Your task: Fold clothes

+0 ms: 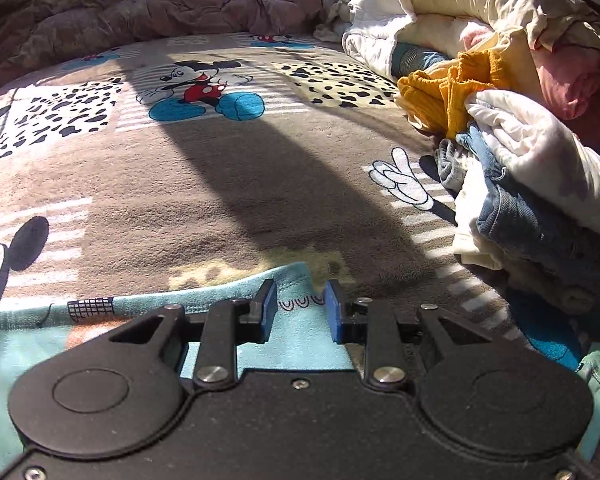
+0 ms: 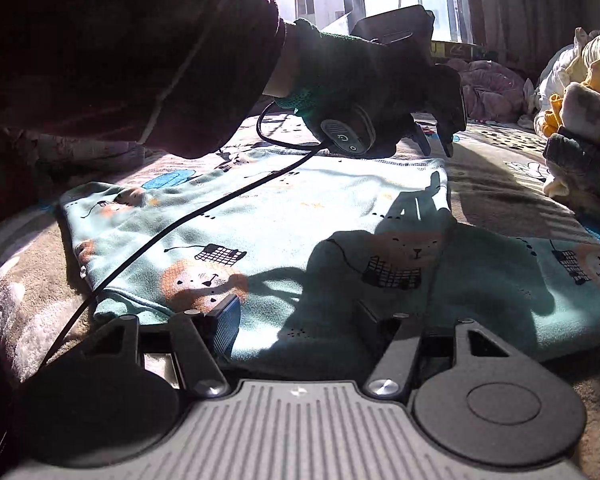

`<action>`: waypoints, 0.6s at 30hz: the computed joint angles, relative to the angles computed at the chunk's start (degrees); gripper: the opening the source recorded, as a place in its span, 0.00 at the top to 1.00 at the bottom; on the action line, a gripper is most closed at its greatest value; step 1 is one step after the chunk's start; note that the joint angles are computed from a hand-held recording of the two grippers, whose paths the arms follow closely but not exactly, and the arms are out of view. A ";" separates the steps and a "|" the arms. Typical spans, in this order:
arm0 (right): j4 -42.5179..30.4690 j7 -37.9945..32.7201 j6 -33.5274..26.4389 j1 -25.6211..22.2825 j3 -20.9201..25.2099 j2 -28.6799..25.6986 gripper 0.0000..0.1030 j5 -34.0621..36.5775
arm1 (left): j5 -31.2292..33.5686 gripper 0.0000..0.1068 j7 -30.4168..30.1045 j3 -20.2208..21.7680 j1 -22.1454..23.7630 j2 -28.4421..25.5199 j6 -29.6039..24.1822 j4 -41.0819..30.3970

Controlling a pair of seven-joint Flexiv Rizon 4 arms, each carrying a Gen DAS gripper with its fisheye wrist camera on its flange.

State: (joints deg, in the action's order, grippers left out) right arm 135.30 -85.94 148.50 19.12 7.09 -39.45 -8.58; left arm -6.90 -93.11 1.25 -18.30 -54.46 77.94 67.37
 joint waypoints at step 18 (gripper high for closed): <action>-12.03 52.26 6.93 -25.19 3.59 -11.14 0.44 -1.71 | -3.61 0.77 0.37 -0.48 -6.96 19.90 26.11 44.05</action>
State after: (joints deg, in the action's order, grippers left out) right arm 123.27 -33.68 155.43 -6.07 10.68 -50.59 -10.28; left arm -10.51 -92.75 0.77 -25.26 -34.56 104.05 111.42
